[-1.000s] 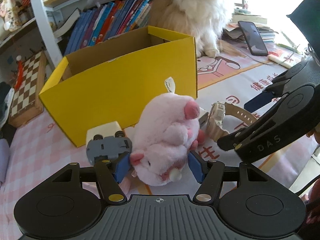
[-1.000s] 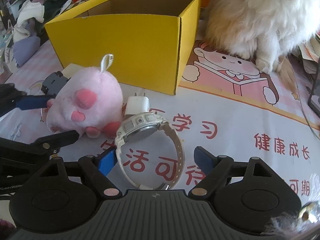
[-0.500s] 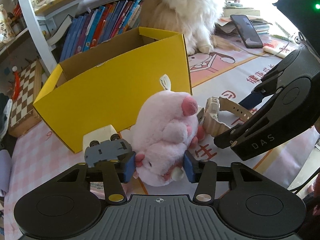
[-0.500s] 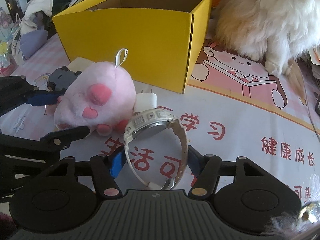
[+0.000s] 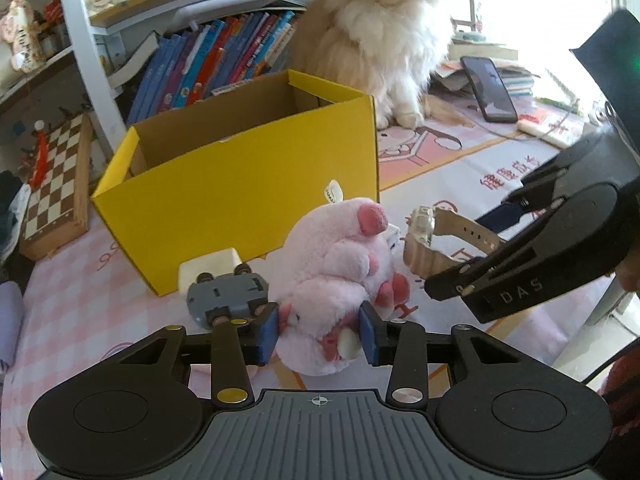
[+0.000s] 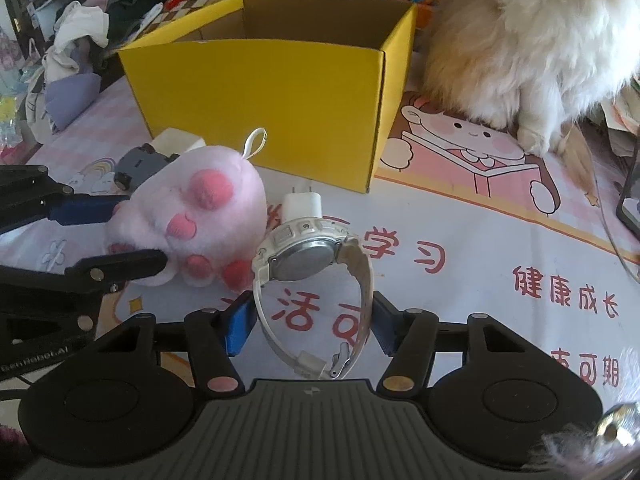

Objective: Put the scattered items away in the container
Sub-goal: 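Close the left tool on the pink pig plush while the right tool closes around the watch, then lift the pig plush with the left tool while the right tool carries the watch over the yellow box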

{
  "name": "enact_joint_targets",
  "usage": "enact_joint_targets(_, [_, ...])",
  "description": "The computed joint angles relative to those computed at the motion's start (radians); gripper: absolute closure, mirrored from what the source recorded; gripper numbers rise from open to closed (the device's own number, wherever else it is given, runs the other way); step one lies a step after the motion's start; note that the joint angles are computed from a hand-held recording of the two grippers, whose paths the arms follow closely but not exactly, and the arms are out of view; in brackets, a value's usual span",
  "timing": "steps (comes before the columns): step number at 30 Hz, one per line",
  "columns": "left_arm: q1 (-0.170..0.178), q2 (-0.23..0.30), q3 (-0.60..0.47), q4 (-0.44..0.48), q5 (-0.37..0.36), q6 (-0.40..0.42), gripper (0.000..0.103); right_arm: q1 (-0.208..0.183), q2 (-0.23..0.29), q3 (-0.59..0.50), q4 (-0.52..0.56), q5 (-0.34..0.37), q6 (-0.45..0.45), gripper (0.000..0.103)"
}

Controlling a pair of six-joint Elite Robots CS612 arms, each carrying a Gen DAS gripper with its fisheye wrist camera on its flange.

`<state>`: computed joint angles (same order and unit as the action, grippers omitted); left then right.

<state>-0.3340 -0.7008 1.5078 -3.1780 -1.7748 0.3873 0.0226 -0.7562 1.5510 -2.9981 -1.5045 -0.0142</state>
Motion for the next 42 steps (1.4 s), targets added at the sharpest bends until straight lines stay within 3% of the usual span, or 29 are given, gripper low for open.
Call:
enact_joint_targets(24, [0.038,-0.041,0.072,-0.153,-0.051,-0.057,0.064,0.037,-0.035,0.059,-0.12,-0.042,0.017,0.045])
enact_joint_targets(33, [0.061,-0.042,0.04,-0.217,-0.079,-0.104,0.064,0.042,-0.048,0.043,-0.165,-0.05,0.025,0.045])
enact_joint_targets(42, [0.069,-0.03,-0.013,-0.264,-0.089,-0.099,0.064,0.046,-0.043,-0.008,-0.198,-0.03,-0.006,0.045])
